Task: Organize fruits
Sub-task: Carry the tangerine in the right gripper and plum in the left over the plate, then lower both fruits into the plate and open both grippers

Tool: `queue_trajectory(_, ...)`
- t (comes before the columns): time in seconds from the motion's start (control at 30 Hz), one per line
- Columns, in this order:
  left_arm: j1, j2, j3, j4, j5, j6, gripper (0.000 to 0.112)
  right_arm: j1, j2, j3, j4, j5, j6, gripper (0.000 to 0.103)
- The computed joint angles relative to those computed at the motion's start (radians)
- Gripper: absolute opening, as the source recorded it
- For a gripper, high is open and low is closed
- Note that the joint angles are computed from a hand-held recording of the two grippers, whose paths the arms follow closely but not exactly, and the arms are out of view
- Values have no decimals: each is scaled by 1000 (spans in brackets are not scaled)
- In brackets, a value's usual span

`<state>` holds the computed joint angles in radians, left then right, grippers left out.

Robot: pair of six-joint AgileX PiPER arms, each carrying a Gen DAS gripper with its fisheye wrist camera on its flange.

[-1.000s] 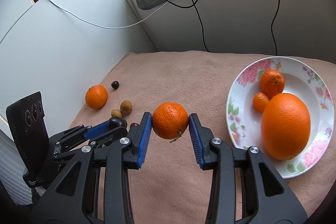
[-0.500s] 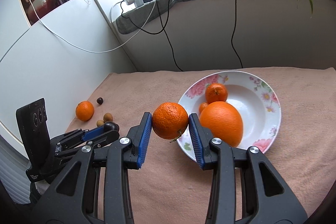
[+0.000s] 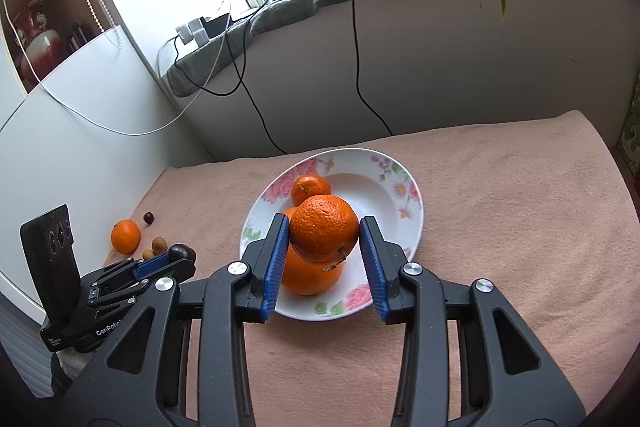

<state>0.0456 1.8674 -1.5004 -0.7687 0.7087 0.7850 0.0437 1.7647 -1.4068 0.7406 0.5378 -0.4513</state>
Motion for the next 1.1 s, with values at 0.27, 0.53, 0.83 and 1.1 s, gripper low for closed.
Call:
queue_trajectory(0.27,-39,39,-55,39,8,-41,26,-33,44,-22,-3,11,3,38)
queue_trajectory(0.53,-62,80,-113,77,21,-83,26,-49,100,-66,-22,25,25,38)
queue_trajectory(0.83,-79,117,-160,109,31,-118,26,-47,143,-106,-62,27,57,38)
queue_trajectory(1.1,-84,127,-176,123,35,-130,27,-32,168,-141,-111,30,91,38)
